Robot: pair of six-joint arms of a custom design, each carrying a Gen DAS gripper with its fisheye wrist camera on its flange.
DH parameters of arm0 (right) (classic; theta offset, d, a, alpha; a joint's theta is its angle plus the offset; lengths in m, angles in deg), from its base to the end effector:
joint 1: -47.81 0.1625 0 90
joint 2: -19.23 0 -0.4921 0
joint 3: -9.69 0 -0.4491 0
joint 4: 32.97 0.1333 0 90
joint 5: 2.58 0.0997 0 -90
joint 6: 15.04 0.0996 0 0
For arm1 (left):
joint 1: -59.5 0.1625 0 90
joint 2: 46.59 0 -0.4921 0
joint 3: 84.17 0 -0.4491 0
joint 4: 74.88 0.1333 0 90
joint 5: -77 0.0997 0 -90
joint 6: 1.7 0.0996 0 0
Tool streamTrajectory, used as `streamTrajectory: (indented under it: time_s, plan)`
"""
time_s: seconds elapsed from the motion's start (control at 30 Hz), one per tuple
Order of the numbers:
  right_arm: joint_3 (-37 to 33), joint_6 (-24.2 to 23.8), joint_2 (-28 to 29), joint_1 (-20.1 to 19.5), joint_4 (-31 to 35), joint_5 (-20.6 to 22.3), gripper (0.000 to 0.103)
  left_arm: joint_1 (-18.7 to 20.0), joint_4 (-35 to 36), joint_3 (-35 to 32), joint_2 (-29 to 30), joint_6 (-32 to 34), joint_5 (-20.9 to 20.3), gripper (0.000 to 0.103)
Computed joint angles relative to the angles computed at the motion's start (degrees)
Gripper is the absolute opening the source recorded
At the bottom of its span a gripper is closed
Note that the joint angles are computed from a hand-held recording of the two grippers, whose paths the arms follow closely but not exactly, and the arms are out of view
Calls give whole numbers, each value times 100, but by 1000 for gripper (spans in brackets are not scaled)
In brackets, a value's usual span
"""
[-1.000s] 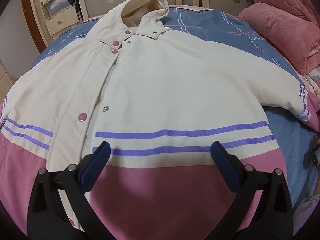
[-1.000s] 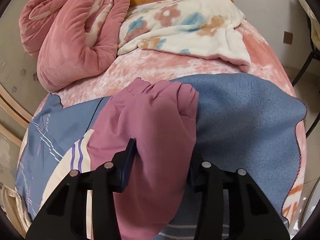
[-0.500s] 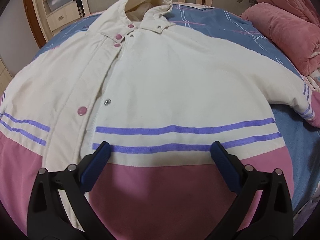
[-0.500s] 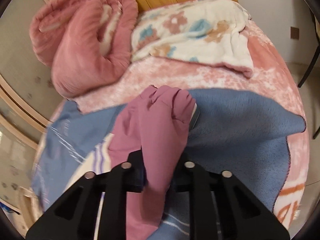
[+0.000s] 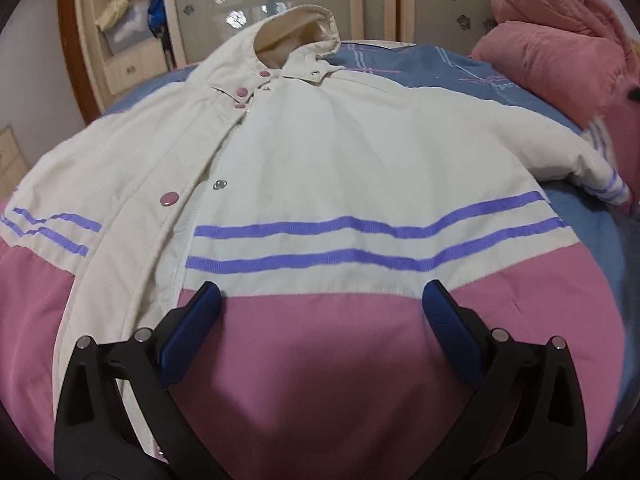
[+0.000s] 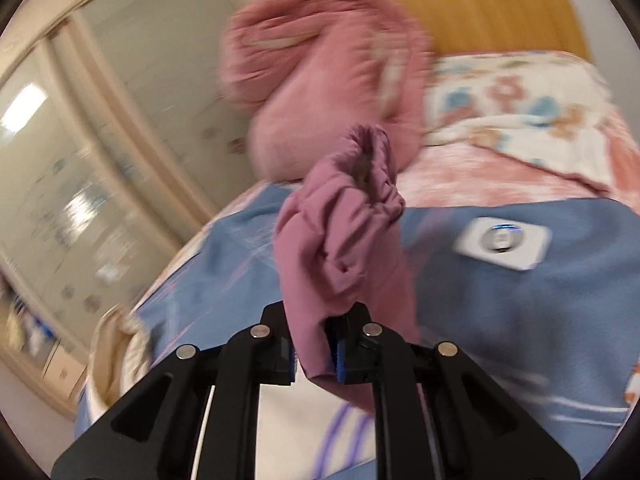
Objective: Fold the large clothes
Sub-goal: 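Lift the pink sleeve with the right tool and carry it across the jacket front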
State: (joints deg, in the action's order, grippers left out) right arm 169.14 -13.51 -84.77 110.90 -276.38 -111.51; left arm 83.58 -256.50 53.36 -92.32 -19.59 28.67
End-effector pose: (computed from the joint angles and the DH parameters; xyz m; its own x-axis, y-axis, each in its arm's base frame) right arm -0.0073 -0.2376 0.3819 -0.6995 0.7111 -0.0714 -0.0440 -0.1425 -0.9888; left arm -0.3101 -0.3571 -0.0087 -0.5687 0.5245 -0.6337 0.7758 0.5980 -0.2012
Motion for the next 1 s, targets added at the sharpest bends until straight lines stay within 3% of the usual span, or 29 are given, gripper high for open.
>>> streamTrajectory:
  time_s: [0.07,0.17,0.23,0.27,0.33,0.4,0.5,0.57,0.6,0.63,0.7,0.8,0.87,0.93,1.0]
  plan:
    - [-30,-359,408,369,-208,159,14,20,-172,99,-145,-28,66,101]
    - [-145,-853,1235,1158,-650,-60,14,-46,-205,186,-226,-612,918,101]
    - [-259,-1346,1864,1730,-1008,-190,14,-2,-181,169,-330,-853,1190,101]
    - [-347,-1810,2288,2077,-1265,-188,14,30,-288,156,-386,-853,1261,101]
    - [-454,-2446,2817,2541,-1294,-26,14,47,-341,129,-467,-899,1546,101]
    - [-456,-2609,2946,2736,-800,271,14,101,-214,74,-584,-1101,1795,101]
    - [-327,-2793,3031,2814,-400,1060,15,359,316,-26,-851,-1653,1501,101]
    - [-271,-3080,3088,3023,-244,1226,21,612,843,-114,-1021,-2209,1175,101]
    - [-293,-3112,3214,3215,-307,1128,37,714,993,-142,-1060,-2407,1080,101]
    - [-275,-3167,3287,3254,-418,1151,68,798,1093,-137,-1072,-2619,1026,101]
    - [-224,-3196,3675,3305,-1312,1268,98,829,1188,-112,-1056,-2789,1041,101]
    - [-257,-3181,3763,3368,-1734,1234,98,767,1508,-169,-1024,-2810,1128,101]
    - [-170,-2924,3606,3157,-2035,1210,98,764,1363,-136,-1053,-2735,1088,101]
    - [-305,-2557,3438,3101,-1953,683,100,774,1200,-59,-1162,-2763,982,101]
    - [-554,-2209,3307,3122,-1622,-309,100,792,1157,-48,-1245,-2807,891,101]
